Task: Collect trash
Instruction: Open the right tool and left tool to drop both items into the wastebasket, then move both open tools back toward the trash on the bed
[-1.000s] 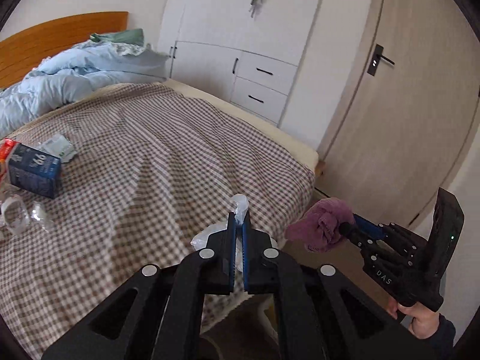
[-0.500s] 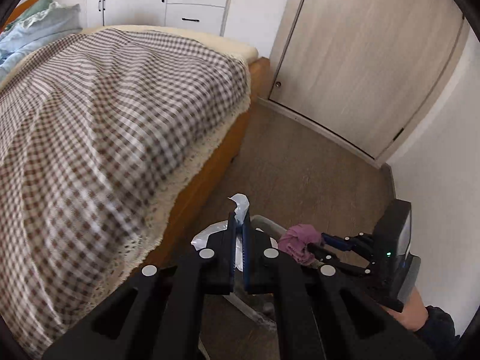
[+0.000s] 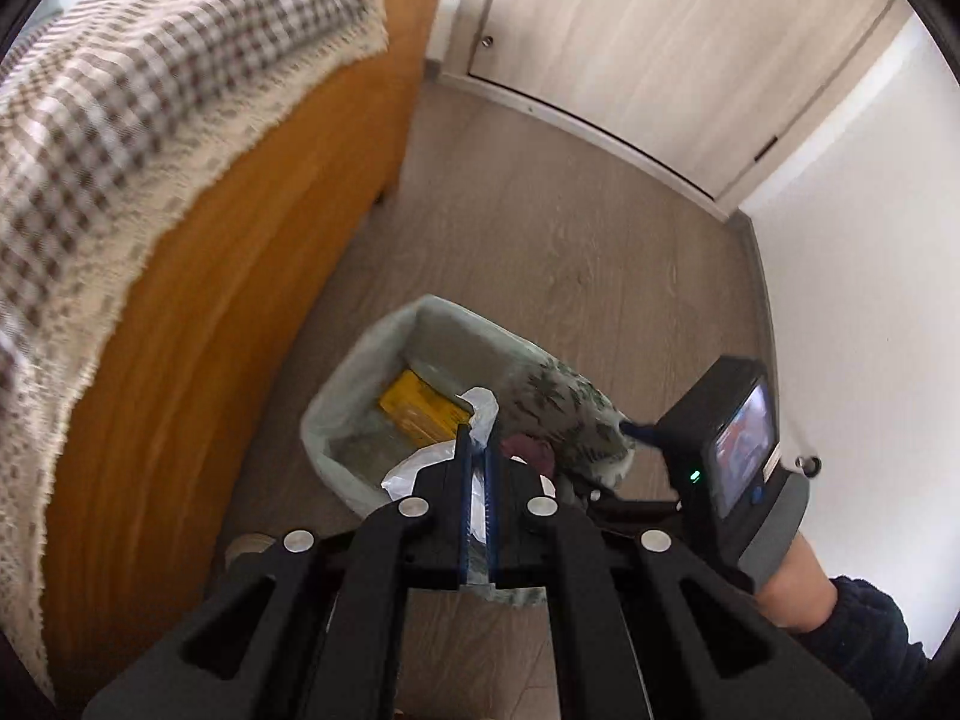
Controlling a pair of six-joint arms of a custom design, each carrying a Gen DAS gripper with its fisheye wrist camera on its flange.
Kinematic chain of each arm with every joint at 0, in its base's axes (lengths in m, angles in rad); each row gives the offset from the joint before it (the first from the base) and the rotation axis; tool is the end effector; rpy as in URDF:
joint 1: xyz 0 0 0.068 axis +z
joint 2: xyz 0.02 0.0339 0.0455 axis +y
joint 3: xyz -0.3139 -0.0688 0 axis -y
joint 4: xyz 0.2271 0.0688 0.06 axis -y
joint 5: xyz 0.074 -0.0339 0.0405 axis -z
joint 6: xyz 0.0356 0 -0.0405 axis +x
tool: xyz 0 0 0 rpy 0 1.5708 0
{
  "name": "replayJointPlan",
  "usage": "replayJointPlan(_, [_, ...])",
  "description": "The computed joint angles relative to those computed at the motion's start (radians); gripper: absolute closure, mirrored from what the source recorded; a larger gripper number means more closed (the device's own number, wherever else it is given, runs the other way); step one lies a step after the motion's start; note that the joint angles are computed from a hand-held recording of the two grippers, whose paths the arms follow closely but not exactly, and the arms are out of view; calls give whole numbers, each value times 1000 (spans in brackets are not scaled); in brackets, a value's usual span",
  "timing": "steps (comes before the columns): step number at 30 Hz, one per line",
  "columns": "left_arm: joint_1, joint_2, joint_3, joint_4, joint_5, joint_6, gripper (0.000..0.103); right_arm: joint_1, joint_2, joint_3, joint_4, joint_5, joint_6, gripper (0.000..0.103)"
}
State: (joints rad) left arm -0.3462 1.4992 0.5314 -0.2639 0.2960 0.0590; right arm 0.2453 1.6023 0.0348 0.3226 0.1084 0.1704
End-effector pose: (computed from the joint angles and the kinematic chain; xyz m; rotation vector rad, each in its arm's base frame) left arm 0.1956 -0.0816 0.1717 0.6356 2.7378 -0.4834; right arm 0.1228 0.0268 0.0967 -0.0799 2.7992 -0.0537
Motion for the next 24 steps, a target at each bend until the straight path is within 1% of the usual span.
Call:
replayJointPlan(3, [-38, 95, 11, 38, 40, -39, 102, -106, -171, 16, -122, -8, -12, 42])
replayJointPlan(5, [-70, 170, 20, 73, 67, -74, 102, -189, -287, 37, -223, -22, -52, 42])
replayJointPlan(6, [-86, 205, 19, 90, 82, -87, 102, -218, -322, 44, -253, -25, -70, 42])
replayJointPlan(7, [-106, 237, 17, 108, 83, -104, 102, -248, -369, 53, -295, -27, -92, 40])
replayJointPlan(9, [-160, 278, 10, 142, 47, -140, 102, -294, -459, 68, -370, -38, -122, 40])
replayJointPlan(10, [-173, 304, 7, 157, 51, -142, 101, -302, -477, 75, -386, -41, -122, 40])
replayJointPlan(12, [-209, 370, 21, 172, 53, -162, 85, -331, -514, 87, -427, -54, -134, 40])
replayJointPlan(13, [-209, 397, 29, 180, 59, -171, 65, -350, -515, 90, -429, -64, -147, 40])
replayJointPlan(14, [-203, 407, 24, 188, 70, -174, 62, -358, -505, 91, -421, -69, -154, 40])
replayJointPlan(16, [-193, 413, 20, 194, 90, -160, 62, -349, -498, 94, -417, -66, -147, 40])
replayJointPlan(19, [-196, 380, -14, 234, 75, -155, 62, -328, -464, 100, -403, -63, -137, 40])
replayJointPlan(24, [-180, 366, -5, 200, 45, -164, 62, -239, -467, 113, -437, -27, -96, 40])
